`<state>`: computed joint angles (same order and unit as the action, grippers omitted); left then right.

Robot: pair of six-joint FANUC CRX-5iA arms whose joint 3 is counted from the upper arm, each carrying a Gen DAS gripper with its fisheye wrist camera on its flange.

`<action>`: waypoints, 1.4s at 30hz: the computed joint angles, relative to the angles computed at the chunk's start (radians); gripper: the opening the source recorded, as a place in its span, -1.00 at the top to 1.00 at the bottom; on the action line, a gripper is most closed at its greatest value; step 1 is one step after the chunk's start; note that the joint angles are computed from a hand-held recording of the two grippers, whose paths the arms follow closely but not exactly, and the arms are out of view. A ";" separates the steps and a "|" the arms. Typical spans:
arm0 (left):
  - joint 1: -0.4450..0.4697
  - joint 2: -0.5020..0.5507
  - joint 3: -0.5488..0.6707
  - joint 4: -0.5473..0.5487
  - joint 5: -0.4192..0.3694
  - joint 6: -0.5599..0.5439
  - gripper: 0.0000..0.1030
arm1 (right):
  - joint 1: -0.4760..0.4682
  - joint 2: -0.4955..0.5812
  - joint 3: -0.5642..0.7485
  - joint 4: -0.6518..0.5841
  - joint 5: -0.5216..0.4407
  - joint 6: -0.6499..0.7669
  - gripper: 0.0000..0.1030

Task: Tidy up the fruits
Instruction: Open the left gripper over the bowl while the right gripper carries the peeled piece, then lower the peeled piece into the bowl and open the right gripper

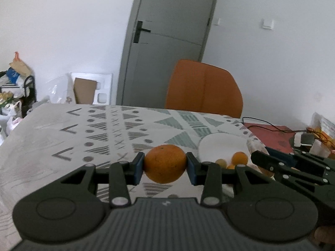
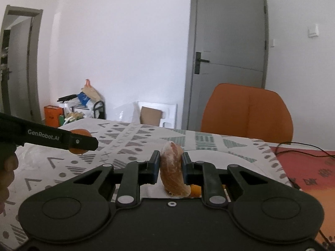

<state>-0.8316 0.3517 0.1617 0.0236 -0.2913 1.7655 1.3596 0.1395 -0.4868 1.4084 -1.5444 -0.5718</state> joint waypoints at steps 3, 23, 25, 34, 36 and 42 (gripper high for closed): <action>-0.013 0.028 0.037 0.012 -0.009 -0.026 0.21 | 0.001 -0.018 -0.023 -0.009 -0.020 -0.017 0.62; -0.069 0.268 0.345 0.129 -0.139 -0.208 0.21 | -0.027 -0.122 -0.143 -0.077 -0.062 -0.128 0.61; -0.072 0.286 0.366 0.143 -0.150 -0.227 0.21 | -0.026 -0.127 -0.152 -0.077 -0.061 -0.137 0.61; -0.077 0.292 0.377 0.121 -0.150 -0.213 0.20 | -0.013 -0.152 -0.186 -0.062 -0.059 -0.229 0.51; -0.075 0.282 0.376 0.102 -0.157 -0.196 0.15 | -0.005 -0.170 -0.203 -0.055 -0.053 -0.276 0.49; -0.063 0.234 0.327 0.066 -0.148 -0.142 0.11 | 0.039 -0.185 -0.211 -0.100 -0.103 -0.351 0.29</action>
<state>-0.8945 0.5853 0.4884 0.0899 -0.4397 1.6239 1.3988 -0.0451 -0.6974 1.3088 -1.6470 -0.9228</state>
